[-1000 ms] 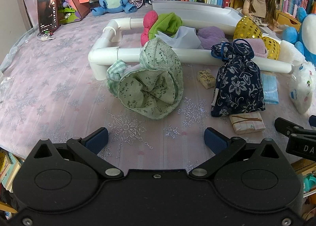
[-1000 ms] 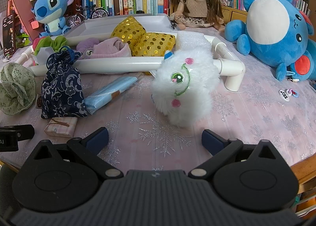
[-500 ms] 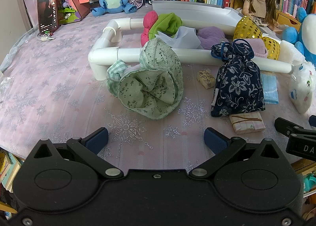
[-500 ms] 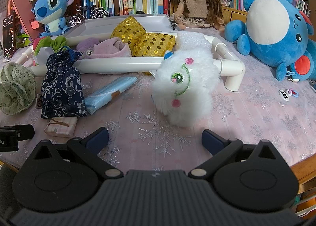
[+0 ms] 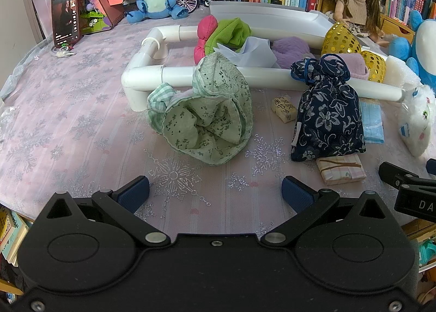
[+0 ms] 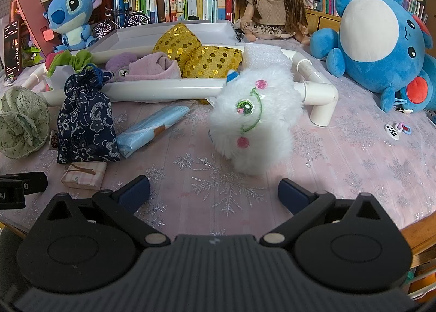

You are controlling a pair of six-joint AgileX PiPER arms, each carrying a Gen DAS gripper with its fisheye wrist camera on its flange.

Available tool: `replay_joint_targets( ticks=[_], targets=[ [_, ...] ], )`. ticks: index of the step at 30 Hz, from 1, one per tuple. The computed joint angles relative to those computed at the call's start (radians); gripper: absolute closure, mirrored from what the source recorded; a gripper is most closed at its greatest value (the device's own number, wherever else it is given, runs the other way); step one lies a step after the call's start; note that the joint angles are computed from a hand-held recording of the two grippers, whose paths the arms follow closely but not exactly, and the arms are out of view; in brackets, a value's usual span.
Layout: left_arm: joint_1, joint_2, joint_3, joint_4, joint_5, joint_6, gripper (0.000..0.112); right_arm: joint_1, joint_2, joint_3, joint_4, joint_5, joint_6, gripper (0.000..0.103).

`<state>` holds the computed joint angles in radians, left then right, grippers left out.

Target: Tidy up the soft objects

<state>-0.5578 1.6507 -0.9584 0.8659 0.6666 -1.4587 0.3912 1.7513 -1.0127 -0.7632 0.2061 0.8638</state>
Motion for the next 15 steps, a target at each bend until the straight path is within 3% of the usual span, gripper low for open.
replay_joint_targets(
  ticks=[15],
  targets=[
    [-0.005, -0.001, -0.006, 0.005, 0.011, -0.009, 0.009, 0.0, -0.001, 0.002, -0.028, -0.005, 0.028, 0.0]
  ],
)
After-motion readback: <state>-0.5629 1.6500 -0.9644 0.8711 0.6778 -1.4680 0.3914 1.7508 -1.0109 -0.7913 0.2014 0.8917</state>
